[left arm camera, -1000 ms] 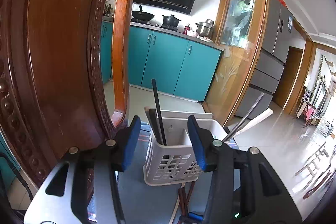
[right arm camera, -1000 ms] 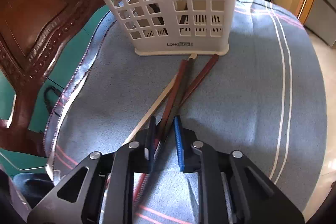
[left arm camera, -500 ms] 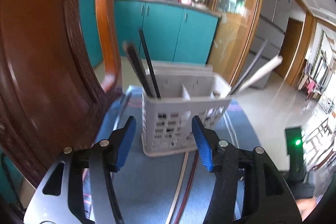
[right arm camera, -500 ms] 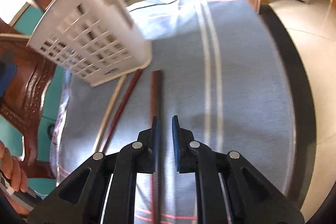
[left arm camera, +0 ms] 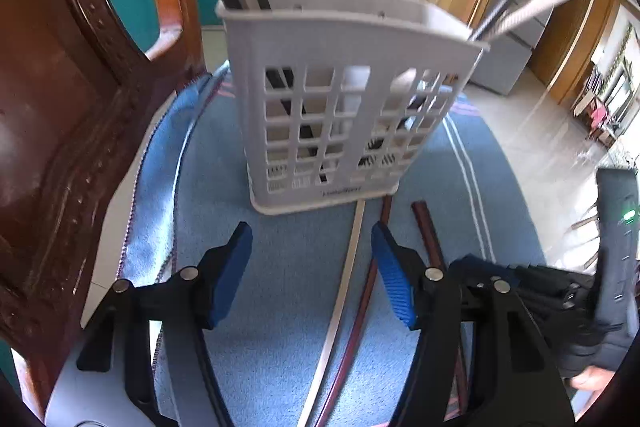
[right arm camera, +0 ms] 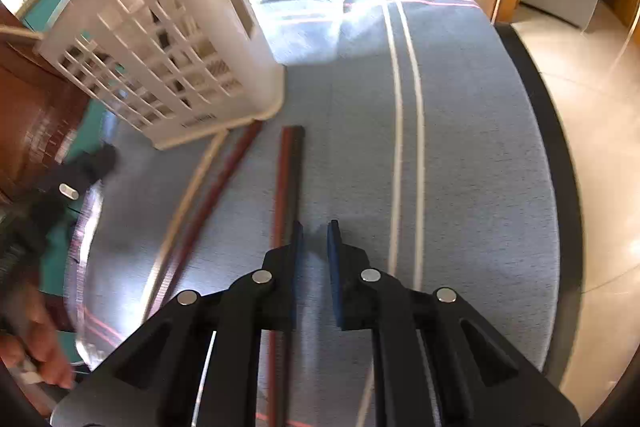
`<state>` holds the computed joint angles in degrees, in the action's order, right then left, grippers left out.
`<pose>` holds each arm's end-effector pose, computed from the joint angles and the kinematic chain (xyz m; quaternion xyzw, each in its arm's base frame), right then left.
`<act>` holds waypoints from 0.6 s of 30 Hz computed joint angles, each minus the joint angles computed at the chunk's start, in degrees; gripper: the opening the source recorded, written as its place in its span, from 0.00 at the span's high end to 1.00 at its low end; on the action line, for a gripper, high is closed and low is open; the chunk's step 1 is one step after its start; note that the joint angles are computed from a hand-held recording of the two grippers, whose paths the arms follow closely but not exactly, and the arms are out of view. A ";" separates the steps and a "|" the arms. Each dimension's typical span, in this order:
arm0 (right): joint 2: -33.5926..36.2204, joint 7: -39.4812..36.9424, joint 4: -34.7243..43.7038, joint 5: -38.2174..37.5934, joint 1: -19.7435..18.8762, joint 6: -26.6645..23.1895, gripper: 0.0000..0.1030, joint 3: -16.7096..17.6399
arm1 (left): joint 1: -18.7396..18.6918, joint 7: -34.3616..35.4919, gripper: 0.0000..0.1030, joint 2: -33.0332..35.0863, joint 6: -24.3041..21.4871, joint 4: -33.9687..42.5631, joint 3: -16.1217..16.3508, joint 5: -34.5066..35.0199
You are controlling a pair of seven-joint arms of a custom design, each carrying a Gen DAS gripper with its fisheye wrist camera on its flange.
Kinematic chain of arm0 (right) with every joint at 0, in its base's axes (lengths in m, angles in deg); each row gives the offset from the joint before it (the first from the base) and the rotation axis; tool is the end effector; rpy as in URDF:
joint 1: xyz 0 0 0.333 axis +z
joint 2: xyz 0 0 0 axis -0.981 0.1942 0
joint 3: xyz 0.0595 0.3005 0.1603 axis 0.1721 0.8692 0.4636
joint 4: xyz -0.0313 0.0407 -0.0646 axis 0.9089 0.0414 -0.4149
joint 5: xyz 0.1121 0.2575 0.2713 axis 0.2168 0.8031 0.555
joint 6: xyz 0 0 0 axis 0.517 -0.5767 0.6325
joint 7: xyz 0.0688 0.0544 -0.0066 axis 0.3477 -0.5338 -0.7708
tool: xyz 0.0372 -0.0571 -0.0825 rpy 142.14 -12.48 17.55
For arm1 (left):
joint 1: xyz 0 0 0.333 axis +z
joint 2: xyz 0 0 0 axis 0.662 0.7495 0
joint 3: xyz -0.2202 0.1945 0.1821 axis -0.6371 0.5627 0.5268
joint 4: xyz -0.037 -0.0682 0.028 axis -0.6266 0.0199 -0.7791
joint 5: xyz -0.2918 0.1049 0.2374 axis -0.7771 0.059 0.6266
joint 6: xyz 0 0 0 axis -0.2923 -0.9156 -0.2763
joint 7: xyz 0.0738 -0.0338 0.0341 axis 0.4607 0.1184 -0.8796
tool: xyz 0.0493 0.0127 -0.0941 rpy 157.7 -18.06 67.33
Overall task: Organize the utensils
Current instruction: 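Move both open tools back down to the chopsticks on the cloth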
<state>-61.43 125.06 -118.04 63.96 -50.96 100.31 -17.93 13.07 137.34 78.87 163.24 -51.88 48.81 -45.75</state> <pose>0.4748 0.3665 0.5553 -0.5911 0.7653 -0.0887 0.2390 0.5302 -0.4862 0.5902 -0.5628 0.7612 -0.2932 0.1338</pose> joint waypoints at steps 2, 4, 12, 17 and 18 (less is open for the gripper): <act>0.57 -1.10 0.87 -0.22 0.24 -0.80 0.87 0.22 | 0.00 0.07 0.39 -0.13 -0.39 -0.47 -0.04 -0.10; 1.37 -1.02 1.80 -0.99 0.60 -2.03 0.87 0.41 | -0.12 0.14 0.39 0.19 -0.71 -0.01 -0.05 -0.06; 1.12 -0.30 1.58 -0.65 0.57 -2.43 0.87 0.23 | -0.73 0.96 0.37 0.51 -2.67 0.41 -0.17 0.18; 3.48 0.54 4.72 -6.75 1.49 -5.56 0.84 0.37 | -1.13 2.07 0.36 1.79 -4.62 1.66 -0.22 0.03; 3.37 0.71 4.56 -6.50 1.47 -5.45 0.84 0.32 | -1.29 2.32 0.35 2.06 -4.92 1.88 -0.24 0.05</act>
<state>-58.06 125.77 -113.48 57.46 -49.49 94.86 -17.61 11.79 139.66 80.93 158.32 -50.00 48.57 -45.70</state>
